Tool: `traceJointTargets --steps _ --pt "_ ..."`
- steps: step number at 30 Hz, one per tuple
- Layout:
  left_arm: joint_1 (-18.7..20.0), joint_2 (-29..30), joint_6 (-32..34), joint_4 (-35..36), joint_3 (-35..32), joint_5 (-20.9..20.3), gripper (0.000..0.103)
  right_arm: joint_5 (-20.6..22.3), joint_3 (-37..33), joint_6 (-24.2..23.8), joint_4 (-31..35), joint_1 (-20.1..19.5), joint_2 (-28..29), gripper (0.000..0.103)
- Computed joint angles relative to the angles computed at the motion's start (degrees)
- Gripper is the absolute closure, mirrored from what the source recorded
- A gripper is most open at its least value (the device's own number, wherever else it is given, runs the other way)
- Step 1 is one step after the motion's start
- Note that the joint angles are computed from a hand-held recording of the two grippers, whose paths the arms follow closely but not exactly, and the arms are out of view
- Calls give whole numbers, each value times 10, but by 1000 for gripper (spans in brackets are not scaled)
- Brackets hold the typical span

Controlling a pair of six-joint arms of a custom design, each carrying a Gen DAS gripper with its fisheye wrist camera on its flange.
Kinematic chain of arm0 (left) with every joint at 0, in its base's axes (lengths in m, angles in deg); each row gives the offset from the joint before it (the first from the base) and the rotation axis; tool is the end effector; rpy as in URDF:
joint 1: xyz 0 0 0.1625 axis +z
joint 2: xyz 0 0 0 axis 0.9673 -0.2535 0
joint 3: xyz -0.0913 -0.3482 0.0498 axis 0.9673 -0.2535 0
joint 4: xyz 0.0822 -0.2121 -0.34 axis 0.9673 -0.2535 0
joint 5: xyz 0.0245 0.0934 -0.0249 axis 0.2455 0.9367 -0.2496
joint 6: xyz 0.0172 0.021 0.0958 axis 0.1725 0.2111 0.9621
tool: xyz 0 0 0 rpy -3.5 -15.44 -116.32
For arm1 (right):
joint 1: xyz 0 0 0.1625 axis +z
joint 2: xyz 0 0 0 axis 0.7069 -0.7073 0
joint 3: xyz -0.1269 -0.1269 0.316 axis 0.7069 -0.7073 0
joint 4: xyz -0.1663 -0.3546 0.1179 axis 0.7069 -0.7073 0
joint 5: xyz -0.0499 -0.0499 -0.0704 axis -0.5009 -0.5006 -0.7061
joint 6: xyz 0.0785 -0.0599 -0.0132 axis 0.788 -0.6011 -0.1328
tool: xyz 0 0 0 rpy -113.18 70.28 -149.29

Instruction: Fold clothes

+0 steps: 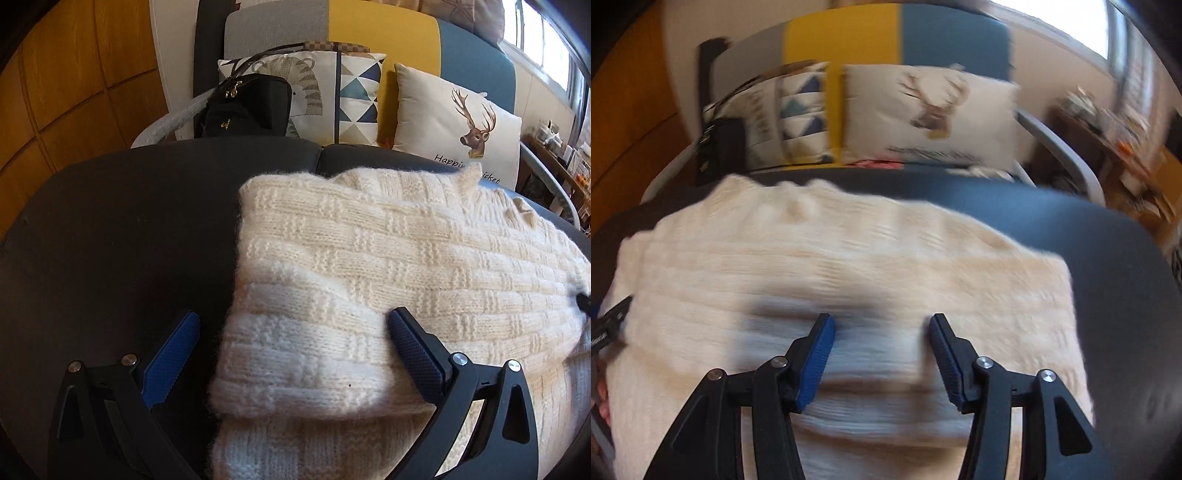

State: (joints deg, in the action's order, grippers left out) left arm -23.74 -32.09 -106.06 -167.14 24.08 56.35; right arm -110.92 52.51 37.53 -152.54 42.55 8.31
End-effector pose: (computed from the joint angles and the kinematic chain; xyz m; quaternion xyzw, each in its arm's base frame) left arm -0.2080 -0.6192 0.0568 0.0386 0.8505 -0.3421 0.3976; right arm 0.0535 -0.6387 0.1998 0.0748 -0.8863 0.3082 0.3375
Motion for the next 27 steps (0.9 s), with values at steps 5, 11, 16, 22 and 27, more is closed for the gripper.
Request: traceJointTargets --steps 5,11,16,22,27 --pt "5 -23 8 -17 17 -41 0 84 42 37 40 -18 -62 42" --pt "-32 -120 -40 3 134 -88 0 196 215 51 71 -44 -244 42" --pt "-87 -224 -75 -1 272 -89 0 197 359 21 80 -73 -402 42" --pt "-128 -342 -151 45 390 -103 0 267 446 71 229 -193 -589 42" --pt "-148 -395 -167 56 455 -129 0 385 508 36 314 -307 -713 42"
